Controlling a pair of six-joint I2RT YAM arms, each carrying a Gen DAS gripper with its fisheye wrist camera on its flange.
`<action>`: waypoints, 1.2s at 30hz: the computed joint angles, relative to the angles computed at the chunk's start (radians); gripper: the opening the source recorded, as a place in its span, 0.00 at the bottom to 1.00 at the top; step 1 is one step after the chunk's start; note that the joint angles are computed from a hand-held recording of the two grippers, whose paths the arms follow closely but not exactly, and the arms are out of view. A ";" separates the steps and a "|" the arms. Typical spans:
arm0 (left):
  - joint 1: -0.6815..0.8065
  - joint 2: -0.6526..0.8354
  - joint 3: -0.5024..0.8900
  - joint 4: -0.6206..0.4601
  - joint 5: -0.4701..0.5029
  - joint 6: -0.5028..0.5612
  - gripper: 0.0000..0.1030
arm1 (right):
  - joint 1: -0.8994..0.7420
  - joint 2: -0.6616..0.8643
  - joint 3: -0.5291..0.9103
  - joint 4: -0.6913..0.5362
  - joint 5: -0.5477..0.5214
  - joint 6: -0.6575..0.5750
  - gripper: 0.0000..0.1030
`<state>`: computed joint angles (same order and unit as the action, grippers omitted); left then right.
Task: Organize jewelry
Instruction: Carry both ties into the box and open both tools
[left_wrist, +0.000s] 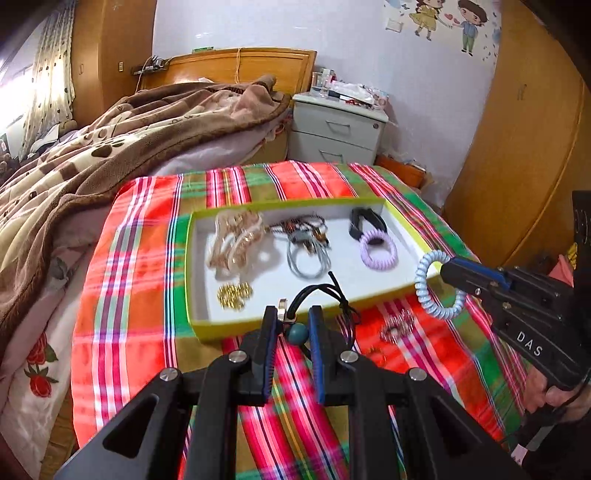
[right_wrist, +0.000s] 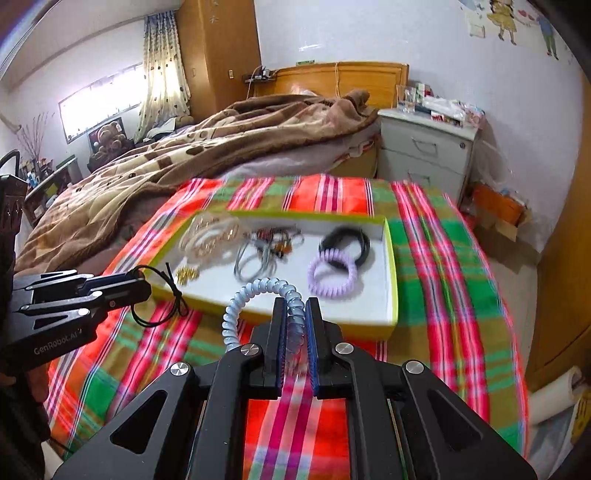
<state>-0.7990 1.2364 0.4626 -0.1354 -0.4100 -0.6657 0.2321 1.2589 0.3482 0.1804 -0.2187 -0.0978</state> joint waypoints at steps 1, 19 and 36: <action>0.015 0.008 0.007 0.010 0.007 0.016 0.17 | 0.002 0.032 0.030 0.002 0.003 -0.002 0.10; 0.201 0.270 0.123 0.150 0.151 0.115 0.17 | 0.018 0.517 0.481 -0.060 -0.017 0.002 0.10; 0.267 0.415 0.178 0.190 0.214 0.120 0.17 | 0.052 0.745 0.698 -0.168 -0.003 -0.023 0.10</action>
